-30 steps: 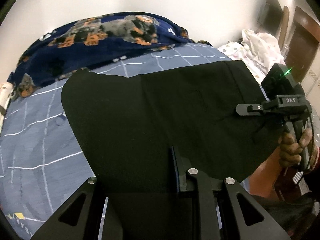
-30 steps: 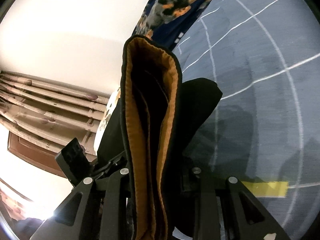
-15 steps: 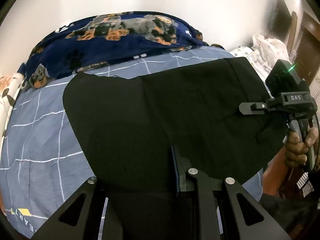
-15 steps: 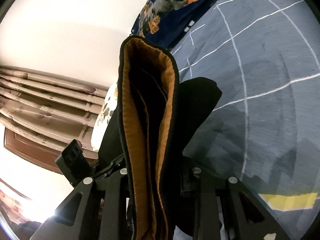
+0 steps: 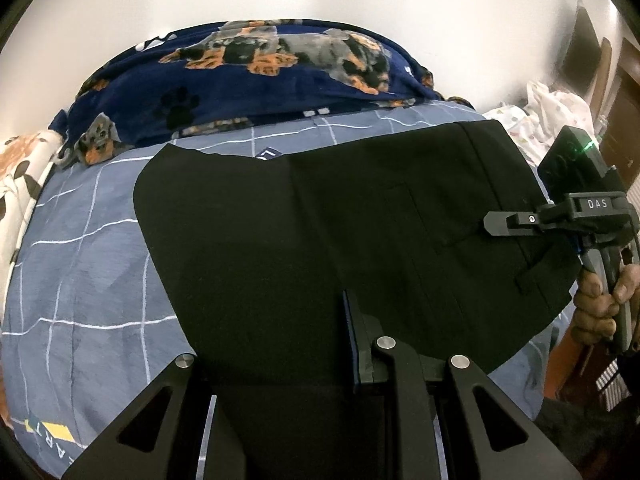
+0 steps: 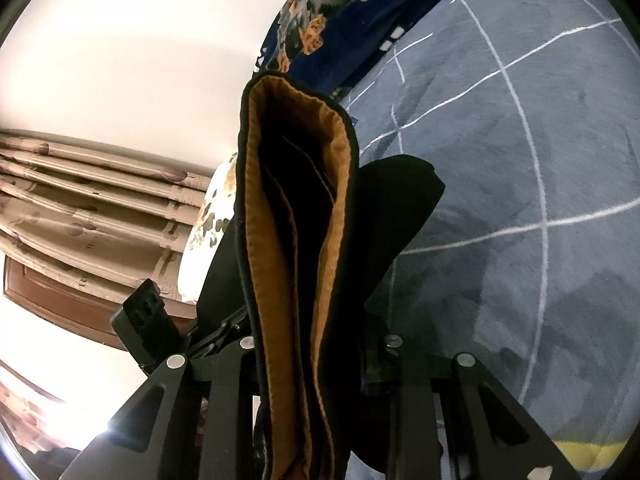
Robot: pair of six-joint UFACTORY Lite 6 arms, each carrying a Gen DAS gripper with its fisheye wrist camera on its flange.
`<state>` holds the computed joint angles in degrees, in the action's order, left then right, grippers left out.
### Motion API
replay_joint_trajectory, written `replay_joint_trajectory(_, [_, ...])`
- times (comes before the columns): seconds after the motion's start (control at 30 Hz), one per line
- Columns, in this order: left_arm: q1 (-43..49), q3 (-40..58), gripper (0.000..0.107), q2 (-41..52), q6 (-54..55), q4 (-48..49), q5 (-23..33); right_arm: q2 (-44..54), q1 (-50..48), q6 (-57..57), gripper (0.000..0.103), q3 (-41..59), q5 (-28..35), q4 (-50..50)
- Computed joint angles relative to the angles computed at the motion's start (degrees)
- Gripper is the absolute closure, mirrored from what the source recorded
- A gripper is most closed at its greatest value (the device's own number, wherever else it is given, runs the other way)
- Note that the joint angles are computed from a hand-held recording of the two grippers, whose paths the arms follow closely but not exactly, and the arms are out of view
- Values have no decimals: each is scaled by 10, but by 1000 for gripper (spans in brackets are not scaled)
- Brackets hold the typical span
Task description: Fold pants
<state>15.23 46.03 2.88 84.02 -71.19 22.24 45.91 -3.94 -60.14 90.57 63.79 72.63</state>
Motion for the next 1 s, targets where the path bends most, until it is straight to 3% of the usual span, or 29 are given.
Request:
replay_joint_trajectory(0.53, [44, 85, 88, 99, 49, -42, 10, 68, 40, 55, 79, 118, -14, -22])
replay_joint_trajectory(1.0, [68, 211, 88, 203, 19, -19, 19, 208, 75, 170, 79, 378, 2, -70])
